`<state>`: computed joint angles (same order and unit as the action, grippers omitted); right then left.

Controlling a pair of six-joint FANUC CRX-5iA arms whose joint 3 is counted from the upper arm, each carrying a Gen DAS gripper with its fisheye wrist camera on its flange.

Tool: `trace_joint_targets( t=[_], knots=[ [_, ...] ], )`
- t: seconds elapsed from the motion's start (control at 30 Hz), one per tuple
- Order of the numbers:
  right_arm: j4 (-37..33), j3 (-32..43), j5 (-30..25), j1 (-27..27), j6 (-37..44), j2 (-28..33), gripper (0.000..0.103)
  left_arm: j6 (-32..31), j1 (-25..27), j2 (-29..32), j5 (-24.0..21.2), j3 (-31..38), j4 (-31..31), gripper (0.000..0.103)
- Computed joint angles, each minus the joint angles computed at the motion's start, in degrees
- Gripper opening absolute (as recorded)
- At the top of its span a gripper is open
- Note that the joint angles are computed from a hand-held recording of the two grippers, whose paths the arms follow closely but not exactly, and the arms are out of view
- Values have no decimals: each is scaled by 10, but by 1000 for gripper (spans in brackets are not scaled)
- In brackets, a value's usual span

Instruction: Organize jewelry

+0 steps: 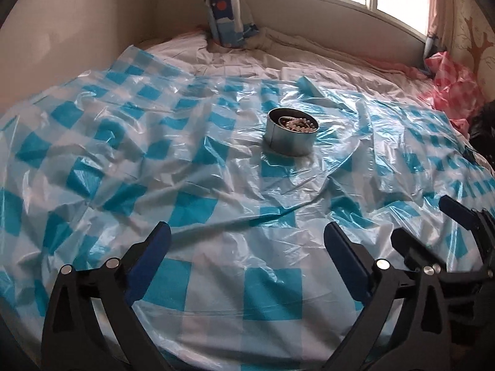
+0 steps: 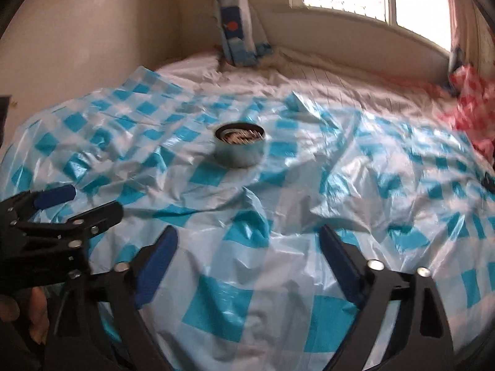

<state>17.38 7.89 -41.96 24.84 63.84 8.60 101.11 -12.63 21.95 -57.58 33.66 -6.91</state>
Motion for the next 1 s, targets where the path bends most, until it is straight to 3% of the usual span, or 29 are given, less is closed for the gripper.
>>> trace_joint_targets(
  t=[0.77, 1.0],
  knots=[
    [-52, -3, 4, -27, 0, -13, 95, -15, -24, -14, -25, -3, -40, 95],
    [-53, 8, -16, -23, 20, -6, 95, -19, -17, -8, -30, 0, -23, 95]
  ],
)
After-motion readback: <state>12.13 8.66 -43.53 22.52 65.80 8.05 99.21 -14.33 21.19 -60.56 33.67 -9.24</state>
